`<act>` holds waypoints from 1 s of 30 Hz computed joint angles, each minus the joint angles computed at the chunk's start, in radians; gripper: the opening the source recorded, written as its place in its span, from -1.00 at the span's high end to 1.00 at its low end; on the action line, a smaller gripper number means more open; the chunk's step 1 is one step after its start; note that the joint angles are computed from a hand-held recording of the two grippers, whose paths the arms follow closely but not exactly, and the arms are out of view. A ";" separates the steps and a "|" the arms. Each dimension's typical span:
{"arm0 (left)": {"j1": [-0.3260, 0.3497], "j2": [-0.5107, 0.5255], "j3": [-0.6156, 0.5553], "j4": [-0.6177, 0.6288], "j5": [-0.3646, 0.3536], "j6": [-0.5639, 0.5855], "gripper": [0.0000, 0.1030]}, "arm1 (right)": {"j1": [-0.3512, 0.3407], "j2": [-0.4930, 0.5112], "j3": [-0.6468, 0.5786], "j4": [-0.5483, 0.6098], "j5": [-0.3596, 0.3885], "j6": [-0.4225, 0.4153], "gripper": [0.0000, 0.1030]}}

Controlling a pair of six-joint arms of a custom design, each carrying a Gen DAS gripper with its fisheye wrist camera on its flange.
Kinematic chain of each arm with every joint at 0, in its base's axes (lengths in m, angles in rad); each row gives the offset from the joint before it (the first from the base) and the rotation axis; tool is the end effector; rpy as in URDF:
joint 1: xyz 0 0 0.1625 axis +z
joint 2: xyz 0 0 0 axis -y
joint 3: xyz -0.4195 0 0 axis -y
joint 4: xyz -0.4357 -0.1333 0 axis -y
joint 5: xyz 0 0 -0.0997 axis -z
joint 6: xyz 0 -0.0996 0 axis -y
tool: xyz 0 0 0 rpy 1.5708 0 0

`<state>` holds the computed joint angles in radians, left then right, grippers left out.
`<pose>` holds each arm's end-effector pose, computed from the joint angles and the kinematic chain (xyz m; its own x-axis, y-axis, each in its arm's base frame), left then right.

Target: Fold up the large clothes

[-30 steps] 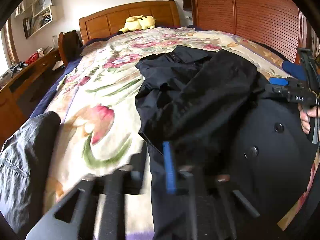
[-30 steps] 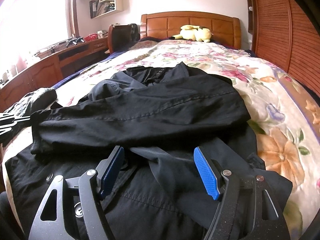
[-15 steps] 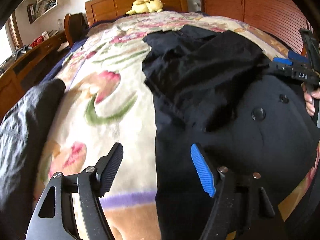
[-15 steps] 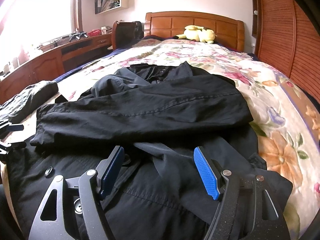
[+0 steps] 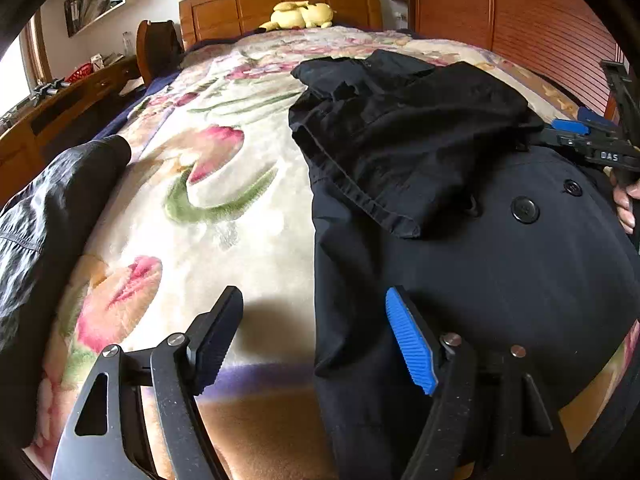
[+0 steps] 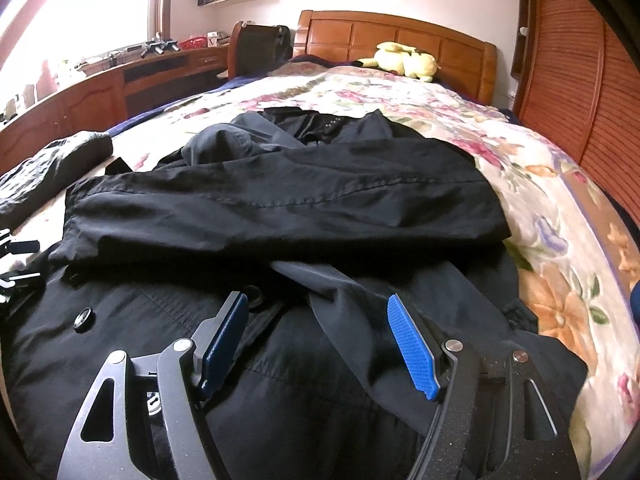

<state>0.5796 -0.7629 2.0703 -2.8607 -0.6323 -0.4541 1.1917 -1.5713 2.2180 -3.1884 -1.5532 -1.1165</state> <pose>-0.3142 -0.4610 -0.0289 -0.6472 0.2111 -0.7325 0.6150 0.7124 -0.3381 -0.0544 -0.5015 0.3455 -0.5977 -0.3148 0.7373 -0.7478 0.5505 -0.3711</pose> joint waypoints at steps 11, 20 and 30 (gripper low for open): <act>-0.027 0.017 0.046 -0.130 0.062 0.015 -0.45 | -0.152 -0.273 0.177 0.006 0.170 -0.039 -0.76; -0.095 -0.030 0.127 -0.164 0.057 -0.018 -0.18 | -0.316 -0.447 0.263 -0.011 0.197 -0.079 -0.76; -0.144 -0.082 0.190 -0.126 0.057 -0.121 0.00 | -0.451 -0.568 0.286 0.136 0.291 -0.076 -0.76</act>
<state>0.4352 -0.8447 2.2600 -2.9871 -0.5750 -0.5751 0.7404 -2.1395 2.5039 -3.0526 -1.2625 -1.1921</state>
